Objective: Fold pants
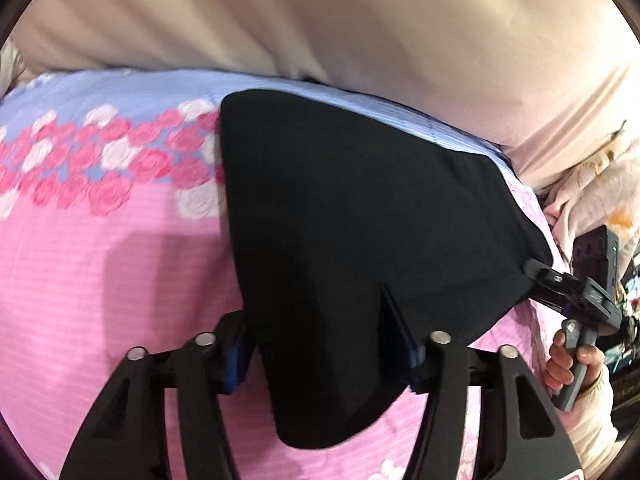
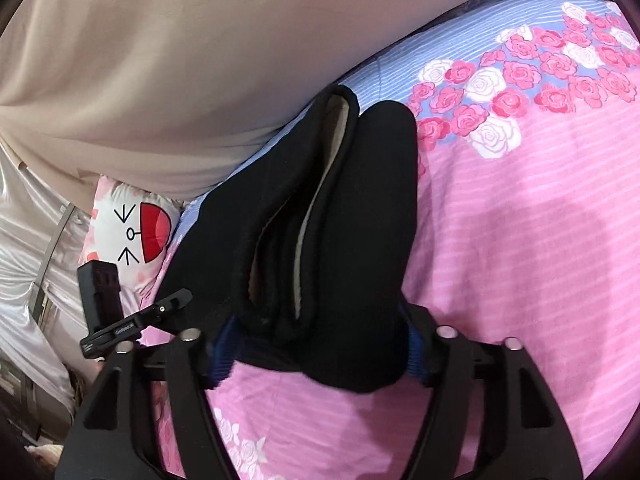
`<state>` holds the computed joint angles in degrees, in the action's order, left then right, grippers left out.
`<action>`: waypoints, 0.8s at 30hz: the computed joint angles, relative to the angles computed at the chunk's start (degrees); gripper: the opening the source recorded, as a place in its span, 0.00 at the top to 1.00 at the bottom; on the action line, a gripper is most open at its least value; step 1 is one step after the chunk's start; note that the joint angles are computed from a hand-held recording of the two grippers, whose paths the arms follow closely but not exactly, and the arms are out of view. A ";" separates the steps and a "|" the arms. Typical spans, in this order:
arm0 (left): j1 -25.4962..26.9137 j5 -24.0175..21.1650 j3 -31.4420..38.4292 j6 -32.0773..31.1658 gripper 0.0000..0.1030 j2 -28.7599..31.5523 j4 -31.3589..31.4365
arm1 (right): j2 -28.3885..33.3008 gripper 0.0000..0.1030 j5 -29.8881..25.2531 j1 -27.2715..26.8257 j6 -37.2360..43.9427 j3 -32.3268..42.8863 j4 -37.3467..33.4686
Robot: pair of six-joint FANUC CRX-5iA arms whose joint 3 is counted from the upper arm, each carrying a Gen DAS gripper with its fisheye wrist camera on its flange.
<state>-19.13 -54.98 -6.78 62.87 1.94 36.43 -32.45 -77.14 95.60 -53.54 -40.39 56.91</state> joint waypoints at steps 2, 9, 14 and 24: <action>0.41 0.32 -0.27 1.37 0.26 -0.43 -0.25 | -1.25 0.12 1.32 0.10 -4.79 -2.25 4.13; 1.43 -4.88 5.62 5.15 0.66 4.18 1.83 | -0.92 0.62 4.07 -5.51 -1.89 -0.67 5.42; -0.78 1.36 6.92 2.92 0.67 1.18 -3.66 | 2.74 0.63 2.87 -7.71 5.50 3.06 6.57; 3.22 -0.08 0.48 8.71 0.22 -5.94 -11.30 | 3.65 0.55 -28.19 17.63 -10.12 7.09 -7.46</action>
